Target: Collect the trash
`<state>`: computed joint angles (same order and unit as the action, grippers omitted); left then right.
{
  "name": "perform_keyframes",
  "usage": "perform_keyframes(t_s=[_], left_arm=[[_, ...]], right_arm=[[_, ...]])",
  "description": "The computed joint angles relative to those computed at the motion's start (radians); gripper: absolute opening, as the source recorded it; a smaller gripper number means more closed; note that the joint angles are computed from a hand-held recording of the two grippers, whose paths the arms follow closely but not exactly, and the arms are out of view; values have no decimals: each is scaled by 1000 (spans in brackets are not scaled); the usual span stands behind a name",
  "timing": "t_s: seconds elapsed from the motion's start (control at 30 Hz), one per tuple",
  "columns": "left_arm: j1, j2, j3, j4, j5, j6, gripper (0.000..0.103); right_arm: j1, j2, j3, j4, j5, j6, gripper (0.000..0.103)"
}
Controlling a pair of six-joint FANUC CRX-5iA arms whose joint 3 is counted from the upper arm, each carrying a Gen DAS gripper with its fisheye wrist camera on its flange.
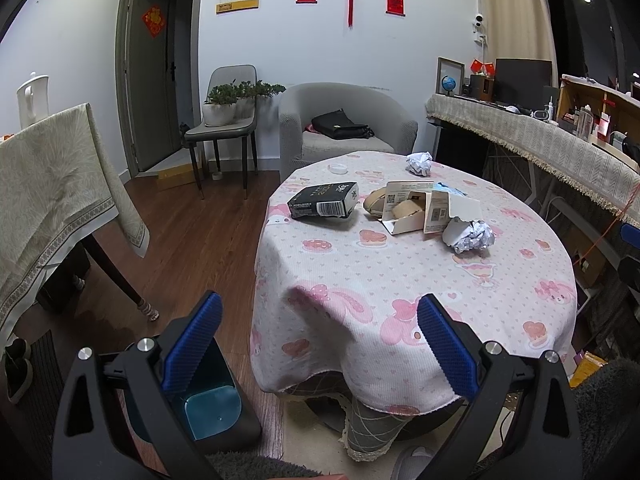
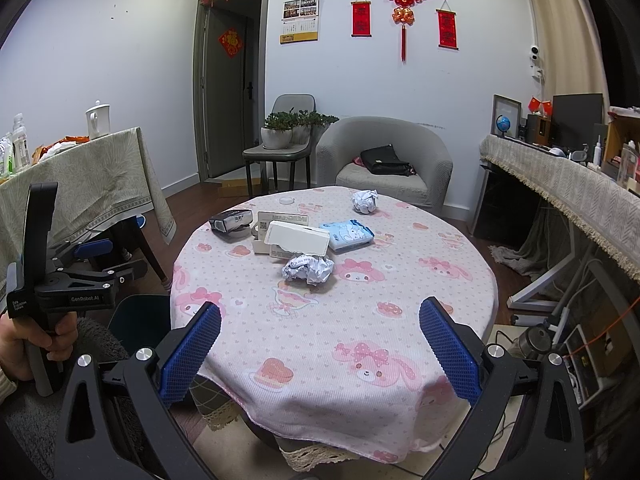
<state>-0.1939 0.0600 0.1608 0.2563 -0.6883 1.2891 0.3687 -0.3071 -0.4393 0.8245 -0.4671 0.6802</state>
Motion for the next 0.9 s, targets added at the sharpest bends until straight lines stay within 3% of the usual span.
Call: perform_keyframes(t_s=[0.33, 0.47, 0.63, 0.73, 0.9], left_arm=[[1, 2, 5, -2, -6, 3, 99], [3, 6, 22, -16, -27, 12, 99], [27, 8, 25, 53, -30, -8, 99], [25, 30, 69, 35, -53, 17, 99], [12, 80, 150, 23, -97, 33, 99]], right_arm=[[5, 10, 9, -5, -7, 2, 100], [5, 18, 52, -117, -47, 112, 100], [-10, 6, 47, -192, -5, 85, 100], [16, 58, 113, -218, -64, 156, 100], [5, 141, 241, -404, -106, 303, 100]])
